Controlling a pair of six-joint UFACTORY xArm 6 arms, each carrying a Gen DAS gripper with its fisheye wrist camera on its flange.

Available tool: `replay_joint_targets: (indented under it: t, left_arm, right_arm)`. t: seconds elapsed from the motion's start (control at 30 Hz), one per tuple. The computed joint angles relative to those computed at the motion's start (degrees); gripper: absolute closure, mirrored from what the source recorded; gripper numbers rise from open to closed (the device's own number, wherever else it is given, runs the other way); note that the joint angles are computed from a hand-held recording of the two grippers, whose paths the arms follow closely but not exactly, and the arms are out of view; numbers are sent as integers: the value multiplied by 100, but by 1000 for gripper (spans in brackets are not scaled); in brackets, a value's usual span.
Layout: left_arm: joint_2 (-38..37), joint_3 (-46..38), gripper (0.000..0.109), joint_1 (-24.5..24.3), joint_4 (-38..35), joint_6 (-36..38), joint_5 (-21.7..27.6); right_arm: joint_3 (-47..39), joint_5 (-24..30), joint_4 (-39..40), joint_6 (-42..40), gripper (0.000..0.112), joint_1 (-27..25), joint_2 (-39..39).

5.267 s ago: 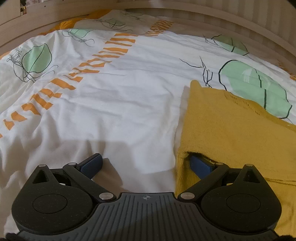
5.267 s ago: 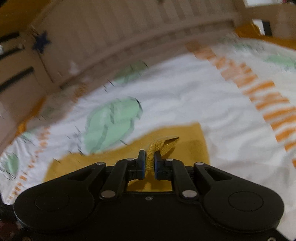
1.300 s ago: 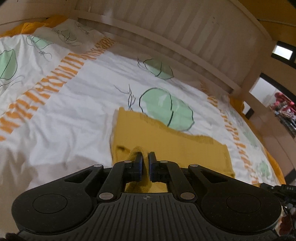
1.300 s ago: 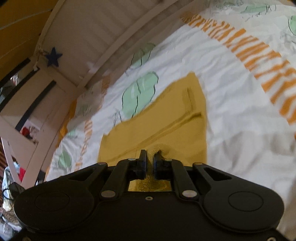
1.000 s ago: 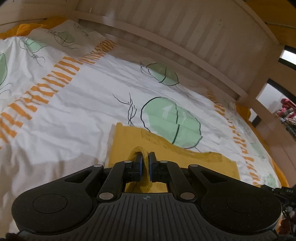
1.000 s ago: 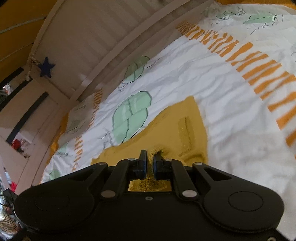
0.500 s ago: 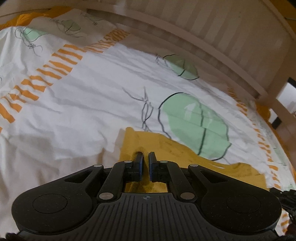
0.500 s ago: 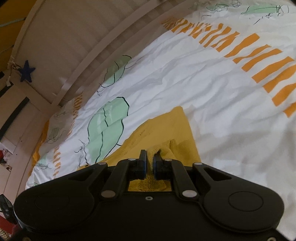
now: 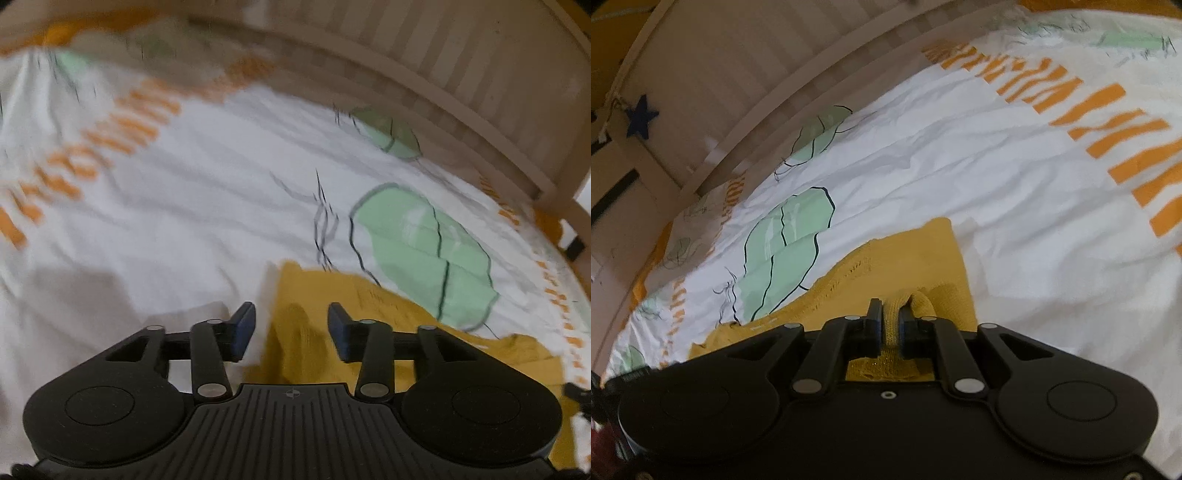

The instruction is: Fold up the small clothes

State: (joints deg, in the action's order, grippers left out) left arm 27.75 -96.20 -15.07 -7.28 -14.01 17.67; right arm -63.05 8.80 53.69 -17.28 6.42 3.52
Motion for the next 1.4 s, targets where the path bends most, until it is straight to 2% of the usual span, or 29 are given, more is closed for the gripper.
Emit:
replay_joint_targets:
  t: [0.07, 0.17, 0.23, 0.3, 0.33, 0.4, 0.5, 0.63, 0.77, 0.97, 1.13, 1.27, 1.4]
  left_arm:
    - [-65, 28, 62, 33, 320, -197, -71]
    - [-233, 149, 61, 61, 730, -448, -129]
    - [-386, 309, 60, 34, 892, -407, -186]
    - [-539, 479, 60, -19, 966, -198, -191]
    - [-632, 591, 59, -52, 996, -94, -184]
    - [-825, 861, 59, -140, 965, 182, -213]
    - [-1127, 1328, 59, -285, 788, 654, -270]
    - [-1376, 1751, 58, -477, 387, 1321, -156]
    - [-1449, 1915, 58, -597, 319, 1655, 19]
    - [-1224, 1711, 58, -634, 676, 1499, 273]
    - [-919, 1360, 49, -625, 1098, 1360, 302]
    - [-496, 711, 48, -597, 1182, 1366, 534]
    - [-26, -47, 48, -550, 1175, 1266, 846]
  right_arm:
    - [22, -47, -205, 70, 93, 10, -18]
    - [25, -94, -401, 187, 82, 9, -14]
    - [4, -116, -332, 117, 68, 22, -7]
    - [80, -341, -808, 497, 41, 42, -17]
    - [152, -524, -1168, 779, 38, 45, -34]
    - [274, -746, -1807, 1290, 38, -4, -94]
    - [467, -791, -2977, 2066, 38, -107, -275]
    - [732, -641, -4859, 3033, 38, -155, -572]
    - [901, -388, -5894, 3332, 38, -29, -789]
    - [815, -42, -6489, 3120, 39, 202, -683]
    - [462, 238, -6863, 3274, 39, 262, -351]
    - [129, 353, -7024, 3418, 39, 251, -67]
    - [-260, 423, -6798, 3363, 38, 214, 256]
